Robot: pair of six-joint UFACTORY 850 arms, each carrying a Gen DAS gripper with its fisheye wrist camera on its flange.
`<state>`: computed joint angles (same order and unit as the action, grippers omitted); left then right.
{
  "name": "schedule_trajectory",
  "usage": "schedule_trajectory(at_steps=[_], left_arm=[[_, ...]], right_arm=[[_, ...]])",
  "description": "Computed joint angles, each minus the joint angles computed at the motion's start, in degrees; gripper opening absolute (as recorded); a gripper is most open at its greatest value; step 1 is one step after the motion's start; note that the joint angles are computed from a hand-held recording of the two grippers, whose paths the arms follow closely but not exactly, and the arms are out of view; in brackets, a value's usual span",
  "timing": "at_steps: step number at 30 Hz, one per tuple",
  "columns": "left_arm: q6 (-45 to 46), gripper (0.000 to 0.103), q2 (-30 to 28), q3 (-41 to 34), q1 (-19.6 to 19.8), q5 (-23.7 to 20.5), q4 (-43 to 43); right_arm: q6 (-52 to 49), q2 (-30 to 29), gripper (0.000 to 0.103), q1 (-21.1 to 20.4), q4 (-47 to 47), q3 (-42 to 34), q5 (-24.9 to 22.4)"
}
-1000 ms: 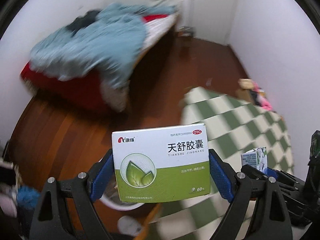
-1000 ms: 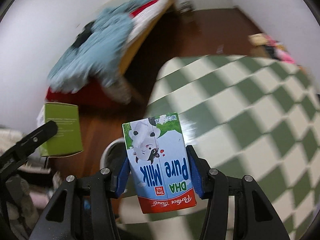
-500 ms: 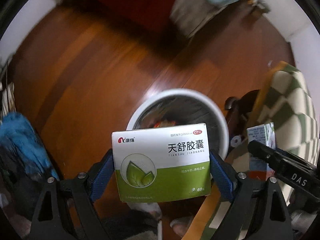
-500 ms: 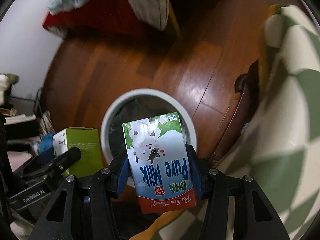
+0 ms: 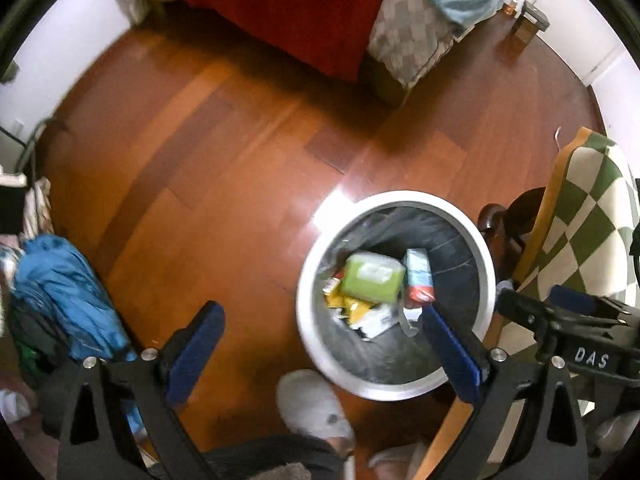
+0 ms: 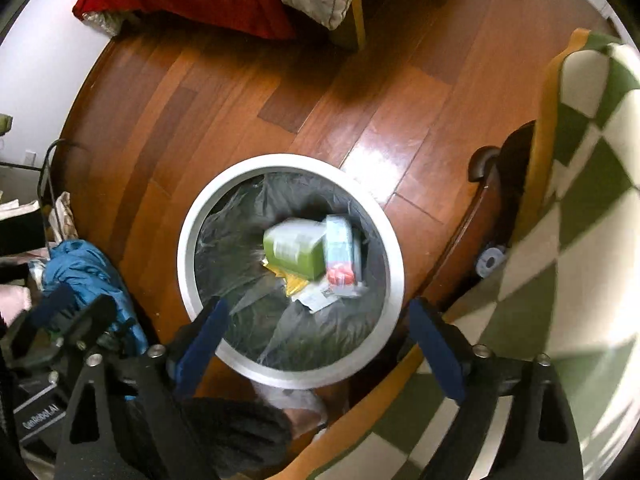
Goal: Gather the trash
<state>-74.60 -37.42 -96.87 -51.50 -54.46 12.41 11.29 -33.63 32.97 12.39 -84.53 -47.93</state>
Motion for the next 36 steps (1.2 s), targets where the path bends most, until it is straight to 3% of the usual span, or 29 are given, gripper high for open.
schedule_trajectory(at_steps=[5, 18, 26, 36], left_arm=[[-1.06, 0.101, 4.04, 1.68, -2.57, -4.19, 3.49], [-6.42, 0.101, 12.08, 1.15, -10.46, -10.76, 10.78], [-8.93, 0.101, 15.13, -2.19, -15.14, -12.60, 14.32], [-11.00, 0.101, 16.61, -7.03, -18.79, -13.63, 16.89]], right_arm=[[6.50, 6.21, 0.099, 2.64, -5.55, 4.55, -1.01], [16.01, 29.22, 0.099, 5.25, -7.15, 18.64, 1.86], [16.02, 40.48, 0.099, 7.98, -5.95, 19.87, 0.82], [13.53, 47.66, 0.103, 9.13, -3.02, 16.66, -2.40]])
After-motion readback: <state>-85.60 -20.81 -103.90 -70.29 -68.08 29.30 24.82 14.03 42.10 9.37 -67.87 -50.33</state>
